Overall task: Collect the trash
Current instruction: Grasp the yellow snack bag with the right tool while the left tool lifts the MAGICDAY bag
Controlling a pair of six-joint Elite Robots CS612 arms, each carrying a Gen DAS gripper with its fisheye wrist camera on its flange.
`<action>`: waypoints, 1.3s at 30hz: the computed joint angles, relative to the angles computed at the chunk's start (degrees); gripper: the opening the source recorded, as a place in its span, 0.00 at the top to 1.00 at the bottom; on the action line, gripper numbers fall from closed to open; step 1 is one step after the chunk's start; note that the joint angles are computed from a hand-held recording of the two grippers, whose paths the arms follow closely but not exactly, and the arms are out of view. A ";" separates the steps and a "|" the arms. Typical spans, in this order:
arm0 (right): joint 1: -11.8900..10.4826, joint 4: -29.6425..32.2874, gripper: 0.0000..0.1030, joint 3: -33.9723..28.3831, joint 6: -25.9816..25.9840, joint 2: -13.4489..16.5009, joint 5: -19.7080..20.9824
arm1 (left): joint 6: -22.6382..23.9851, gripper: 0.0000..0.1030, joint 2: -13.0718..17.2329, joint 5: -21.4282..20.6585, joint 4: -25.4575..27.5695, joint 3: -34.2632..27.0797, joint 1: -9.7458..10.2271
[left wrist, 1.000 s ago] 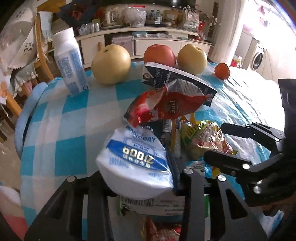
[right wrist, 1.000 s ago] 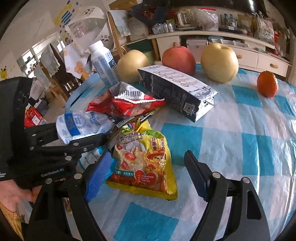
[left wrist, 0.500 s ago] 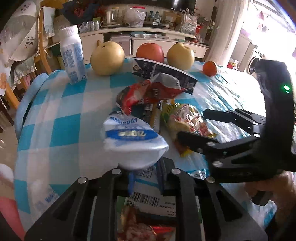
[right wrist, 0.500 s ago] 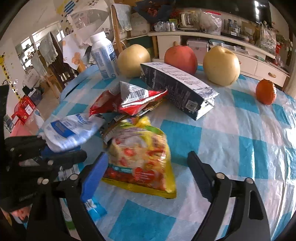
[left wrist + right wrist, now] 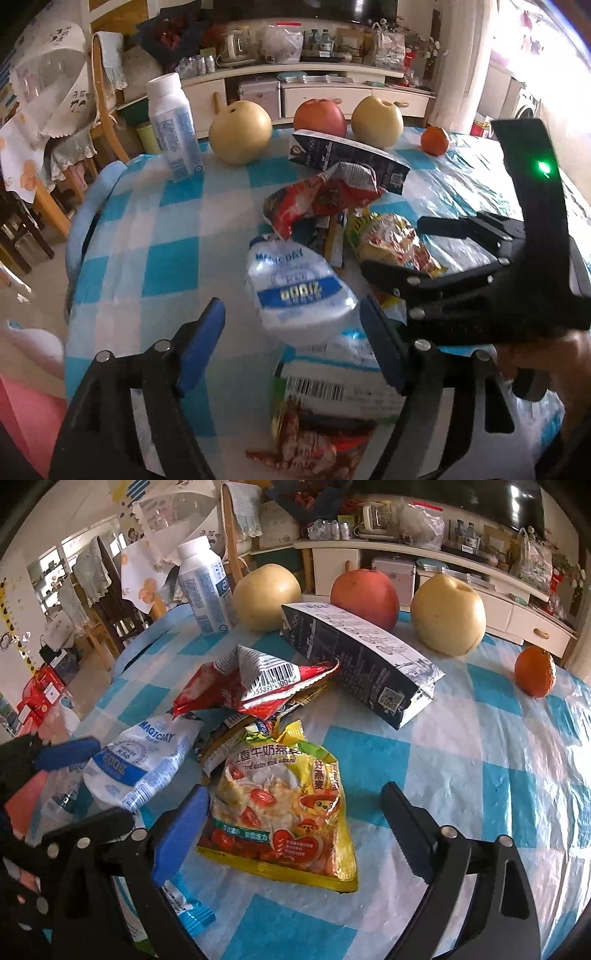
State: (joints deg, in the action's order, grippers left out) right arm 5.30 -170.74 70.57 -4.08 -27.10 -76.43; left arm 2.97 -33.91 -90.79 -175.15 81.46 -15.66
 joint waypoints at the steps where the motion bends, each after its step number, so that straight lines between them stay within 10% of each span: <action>1: 0.02 -0.08 0.20 -0.03 -0.39 0.00 -0.65 | 0.43 0.26 0.28 0.44 0.78 -0.68 -0.17; 9: -0.66 -1.19 0.42 0.79 -0.45 -0.21 -0.07 | -3.53 0.29 2.16 0.99 5.94 -4.72 -0.24; 18: -1.78 -2.79 0.54 2.58 0.91 -0.82 4.97 | -6.50 0.77 2.30 -0.87 6.52 -4.67 0.23; 39: -1.30 -9.08 0.63 10.25 0.93 -4.38 8.06 | -9.14 0.84 -1.49 -8.53 -2.63 3.97 1.71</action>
